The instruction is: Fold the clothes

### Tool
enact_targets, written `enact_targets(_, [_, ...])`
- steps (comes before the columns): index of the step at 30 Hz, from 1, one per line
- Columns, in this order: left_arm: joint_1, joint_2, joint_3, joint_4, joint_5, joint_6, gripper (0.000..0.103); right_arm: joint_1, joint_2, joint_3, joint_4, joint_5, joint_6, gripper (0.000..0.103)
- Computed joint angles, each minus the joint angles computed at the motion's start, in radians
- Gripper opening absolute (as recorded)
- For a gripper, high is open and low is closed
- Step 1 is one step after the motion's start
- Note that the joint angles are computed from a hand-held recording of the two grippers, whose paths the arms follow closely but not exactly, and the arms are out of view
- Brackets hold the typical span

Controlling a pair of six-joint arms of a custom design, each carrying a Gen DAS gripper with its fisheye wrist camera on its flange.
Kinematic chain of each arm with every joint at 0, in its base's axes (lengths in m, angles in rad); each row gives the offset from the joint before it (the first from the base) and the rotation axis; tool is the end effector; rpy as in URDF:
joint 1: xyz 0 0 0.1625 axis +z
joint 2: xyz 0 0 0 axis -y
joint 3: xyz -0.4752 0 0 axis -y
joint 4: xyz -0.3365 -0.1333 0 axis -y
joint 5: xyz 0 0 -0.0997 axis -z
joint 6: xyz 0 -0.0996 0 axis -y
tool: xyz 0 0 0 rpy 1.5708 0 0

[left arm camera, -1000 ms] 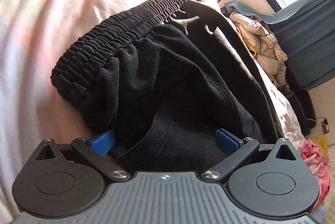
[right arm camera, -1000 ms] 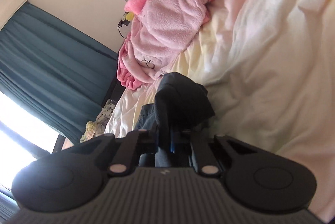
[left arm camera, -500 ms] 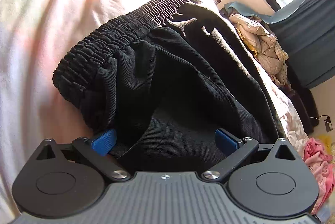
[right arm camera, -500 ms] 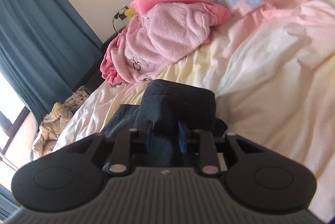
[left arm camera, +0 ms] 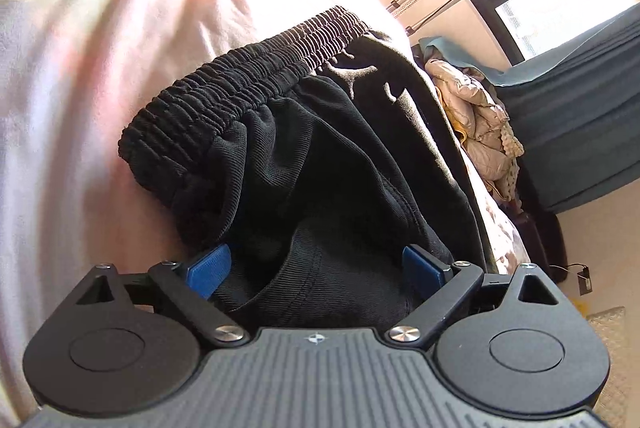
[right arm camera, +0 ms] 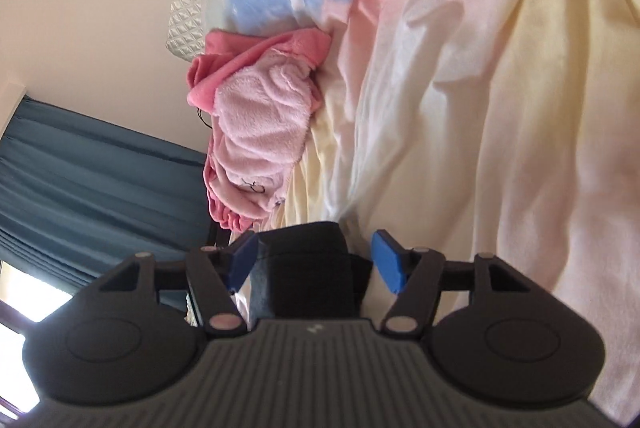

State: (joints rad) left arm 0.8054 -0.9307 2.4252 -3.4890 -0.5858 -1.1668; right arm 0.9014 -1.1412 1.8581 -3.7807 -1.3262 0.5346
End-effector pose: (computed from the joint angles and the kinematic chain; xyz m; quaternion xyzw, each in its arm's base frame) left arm -0.1371 -0.4549 0.1989 -0.2692 0.8243 -0.4856 0.1104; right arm -0.2214 -0.5334 0.4653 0.3443 0.6474 -0.6785 0.0440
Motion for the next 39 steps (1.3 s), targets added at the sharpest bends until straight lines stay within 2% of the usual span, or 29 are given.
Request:
enact_targets(2, [0.007, -0.001, 0.001, -0.005, -0.011, -0.008, 0.089, -0.004, 0.015, -0.021, 0.079, 0.056, -0.005, 0.063])
enact_targets(6, [0.026, -0.005, -0.006, 0.005, -0.035, -0.016, 0.086, 0.020, 0.049, -0.066, 0.176, 0.055, -0.052, 0.059])
enact_targets(10, [0.036, -0.004, -0.015, 0.012, -0.042, -0.011, 0.085, 0.014, 0.089, -0.114, 0.183, 0.101, -0.066, 0.059])
enact_targets(11, [0.038, -0.002, -0.017, 0.010, -0.043, -0.009, 0.085, 0.017, 0.090, -0.118, 0.181, 0.100, -0.084, 0.056])
enact_targets(13, [0.042, 0.003, -0.021, 0.002, -0.042, -0.006, 0.085, 0.023, 0.093, -0.127, 0.178, 0.099, -0.119, 0.037])
enact_targets(14, [0.044, 0.005, -0.025, 0.003, -0.042, -0.005, 0.085, 0.031, 0.087, -0.123, 0.176, 0.081, -0.134, 0.012])
enact_targets(15, [0.046, 0.007, -0.028, 0.003, -0.042, -0.005, 0.085, 0.038, 0.081, -0.119, 0.175, 0.063, -0.148, 0.004])
enact_targets(16, [0.047, 0.009, -0.030, 0.001, -0.042, -0.001, 0.085, 0.043, 0.078, -0.108, 0.147, 0.052, -0.142, 0.004])
enact_targets(18, [0.047, 0.013, -0.034, -0.004, -0.045, 0.015, 0.085, 0.043, 0.071, -0.073, 0.002, 0.062, -0.079, 0.003])
enact_targets(22, [0.041, 0.019, -0.017, -0.067, -0.056, 0.038, 0.085, 0.067, 0.043, -0.022, -0.191, 0.055, -0.104, 0.003])
enact_targets(23, [0.040, 0.021, -0.005, -0.099, -0.063, 0.038, 0.085, 0.073, 0.032, -0.002, -0.227, 0.034, -0.097, 0.003])
enact_targets(26, [0.039, 0.025, 0.027, -0.180, -0.079, 0.029, 0.086, 0.080, 0.001, 0.050, -0.191, -0.071, -0.043, 0.002])
enact_targets(29, [0.044, 0.035, 0.061, -0.280, -0.103, 0.022, 0.087, 0.061, -0.048, 0.122, -0.072, -0.193, 0.067, 0.003])
enact_targets(30, [0.047, 0.040, 0.071, -0.316, -0.110, 0.017, 0.087, 0.048, -0.059, 0.141, -0.048, -0.195, 0.102, 0.003])
enact_targets(34, [0.050, 0.053, 0.091, -0.400, -0.123, 0.019, 0.087, -0.016, -0.072, 0.189, -0.018, -0.113, 0.191, 0.003])
enact_targets(39, [0.060, 0.060, 0.080, -0.422, -0.136, 0.047, 0.086, 0.010, -0.061, 0.172, -0.036, -0.127, 0.103, 0.006])
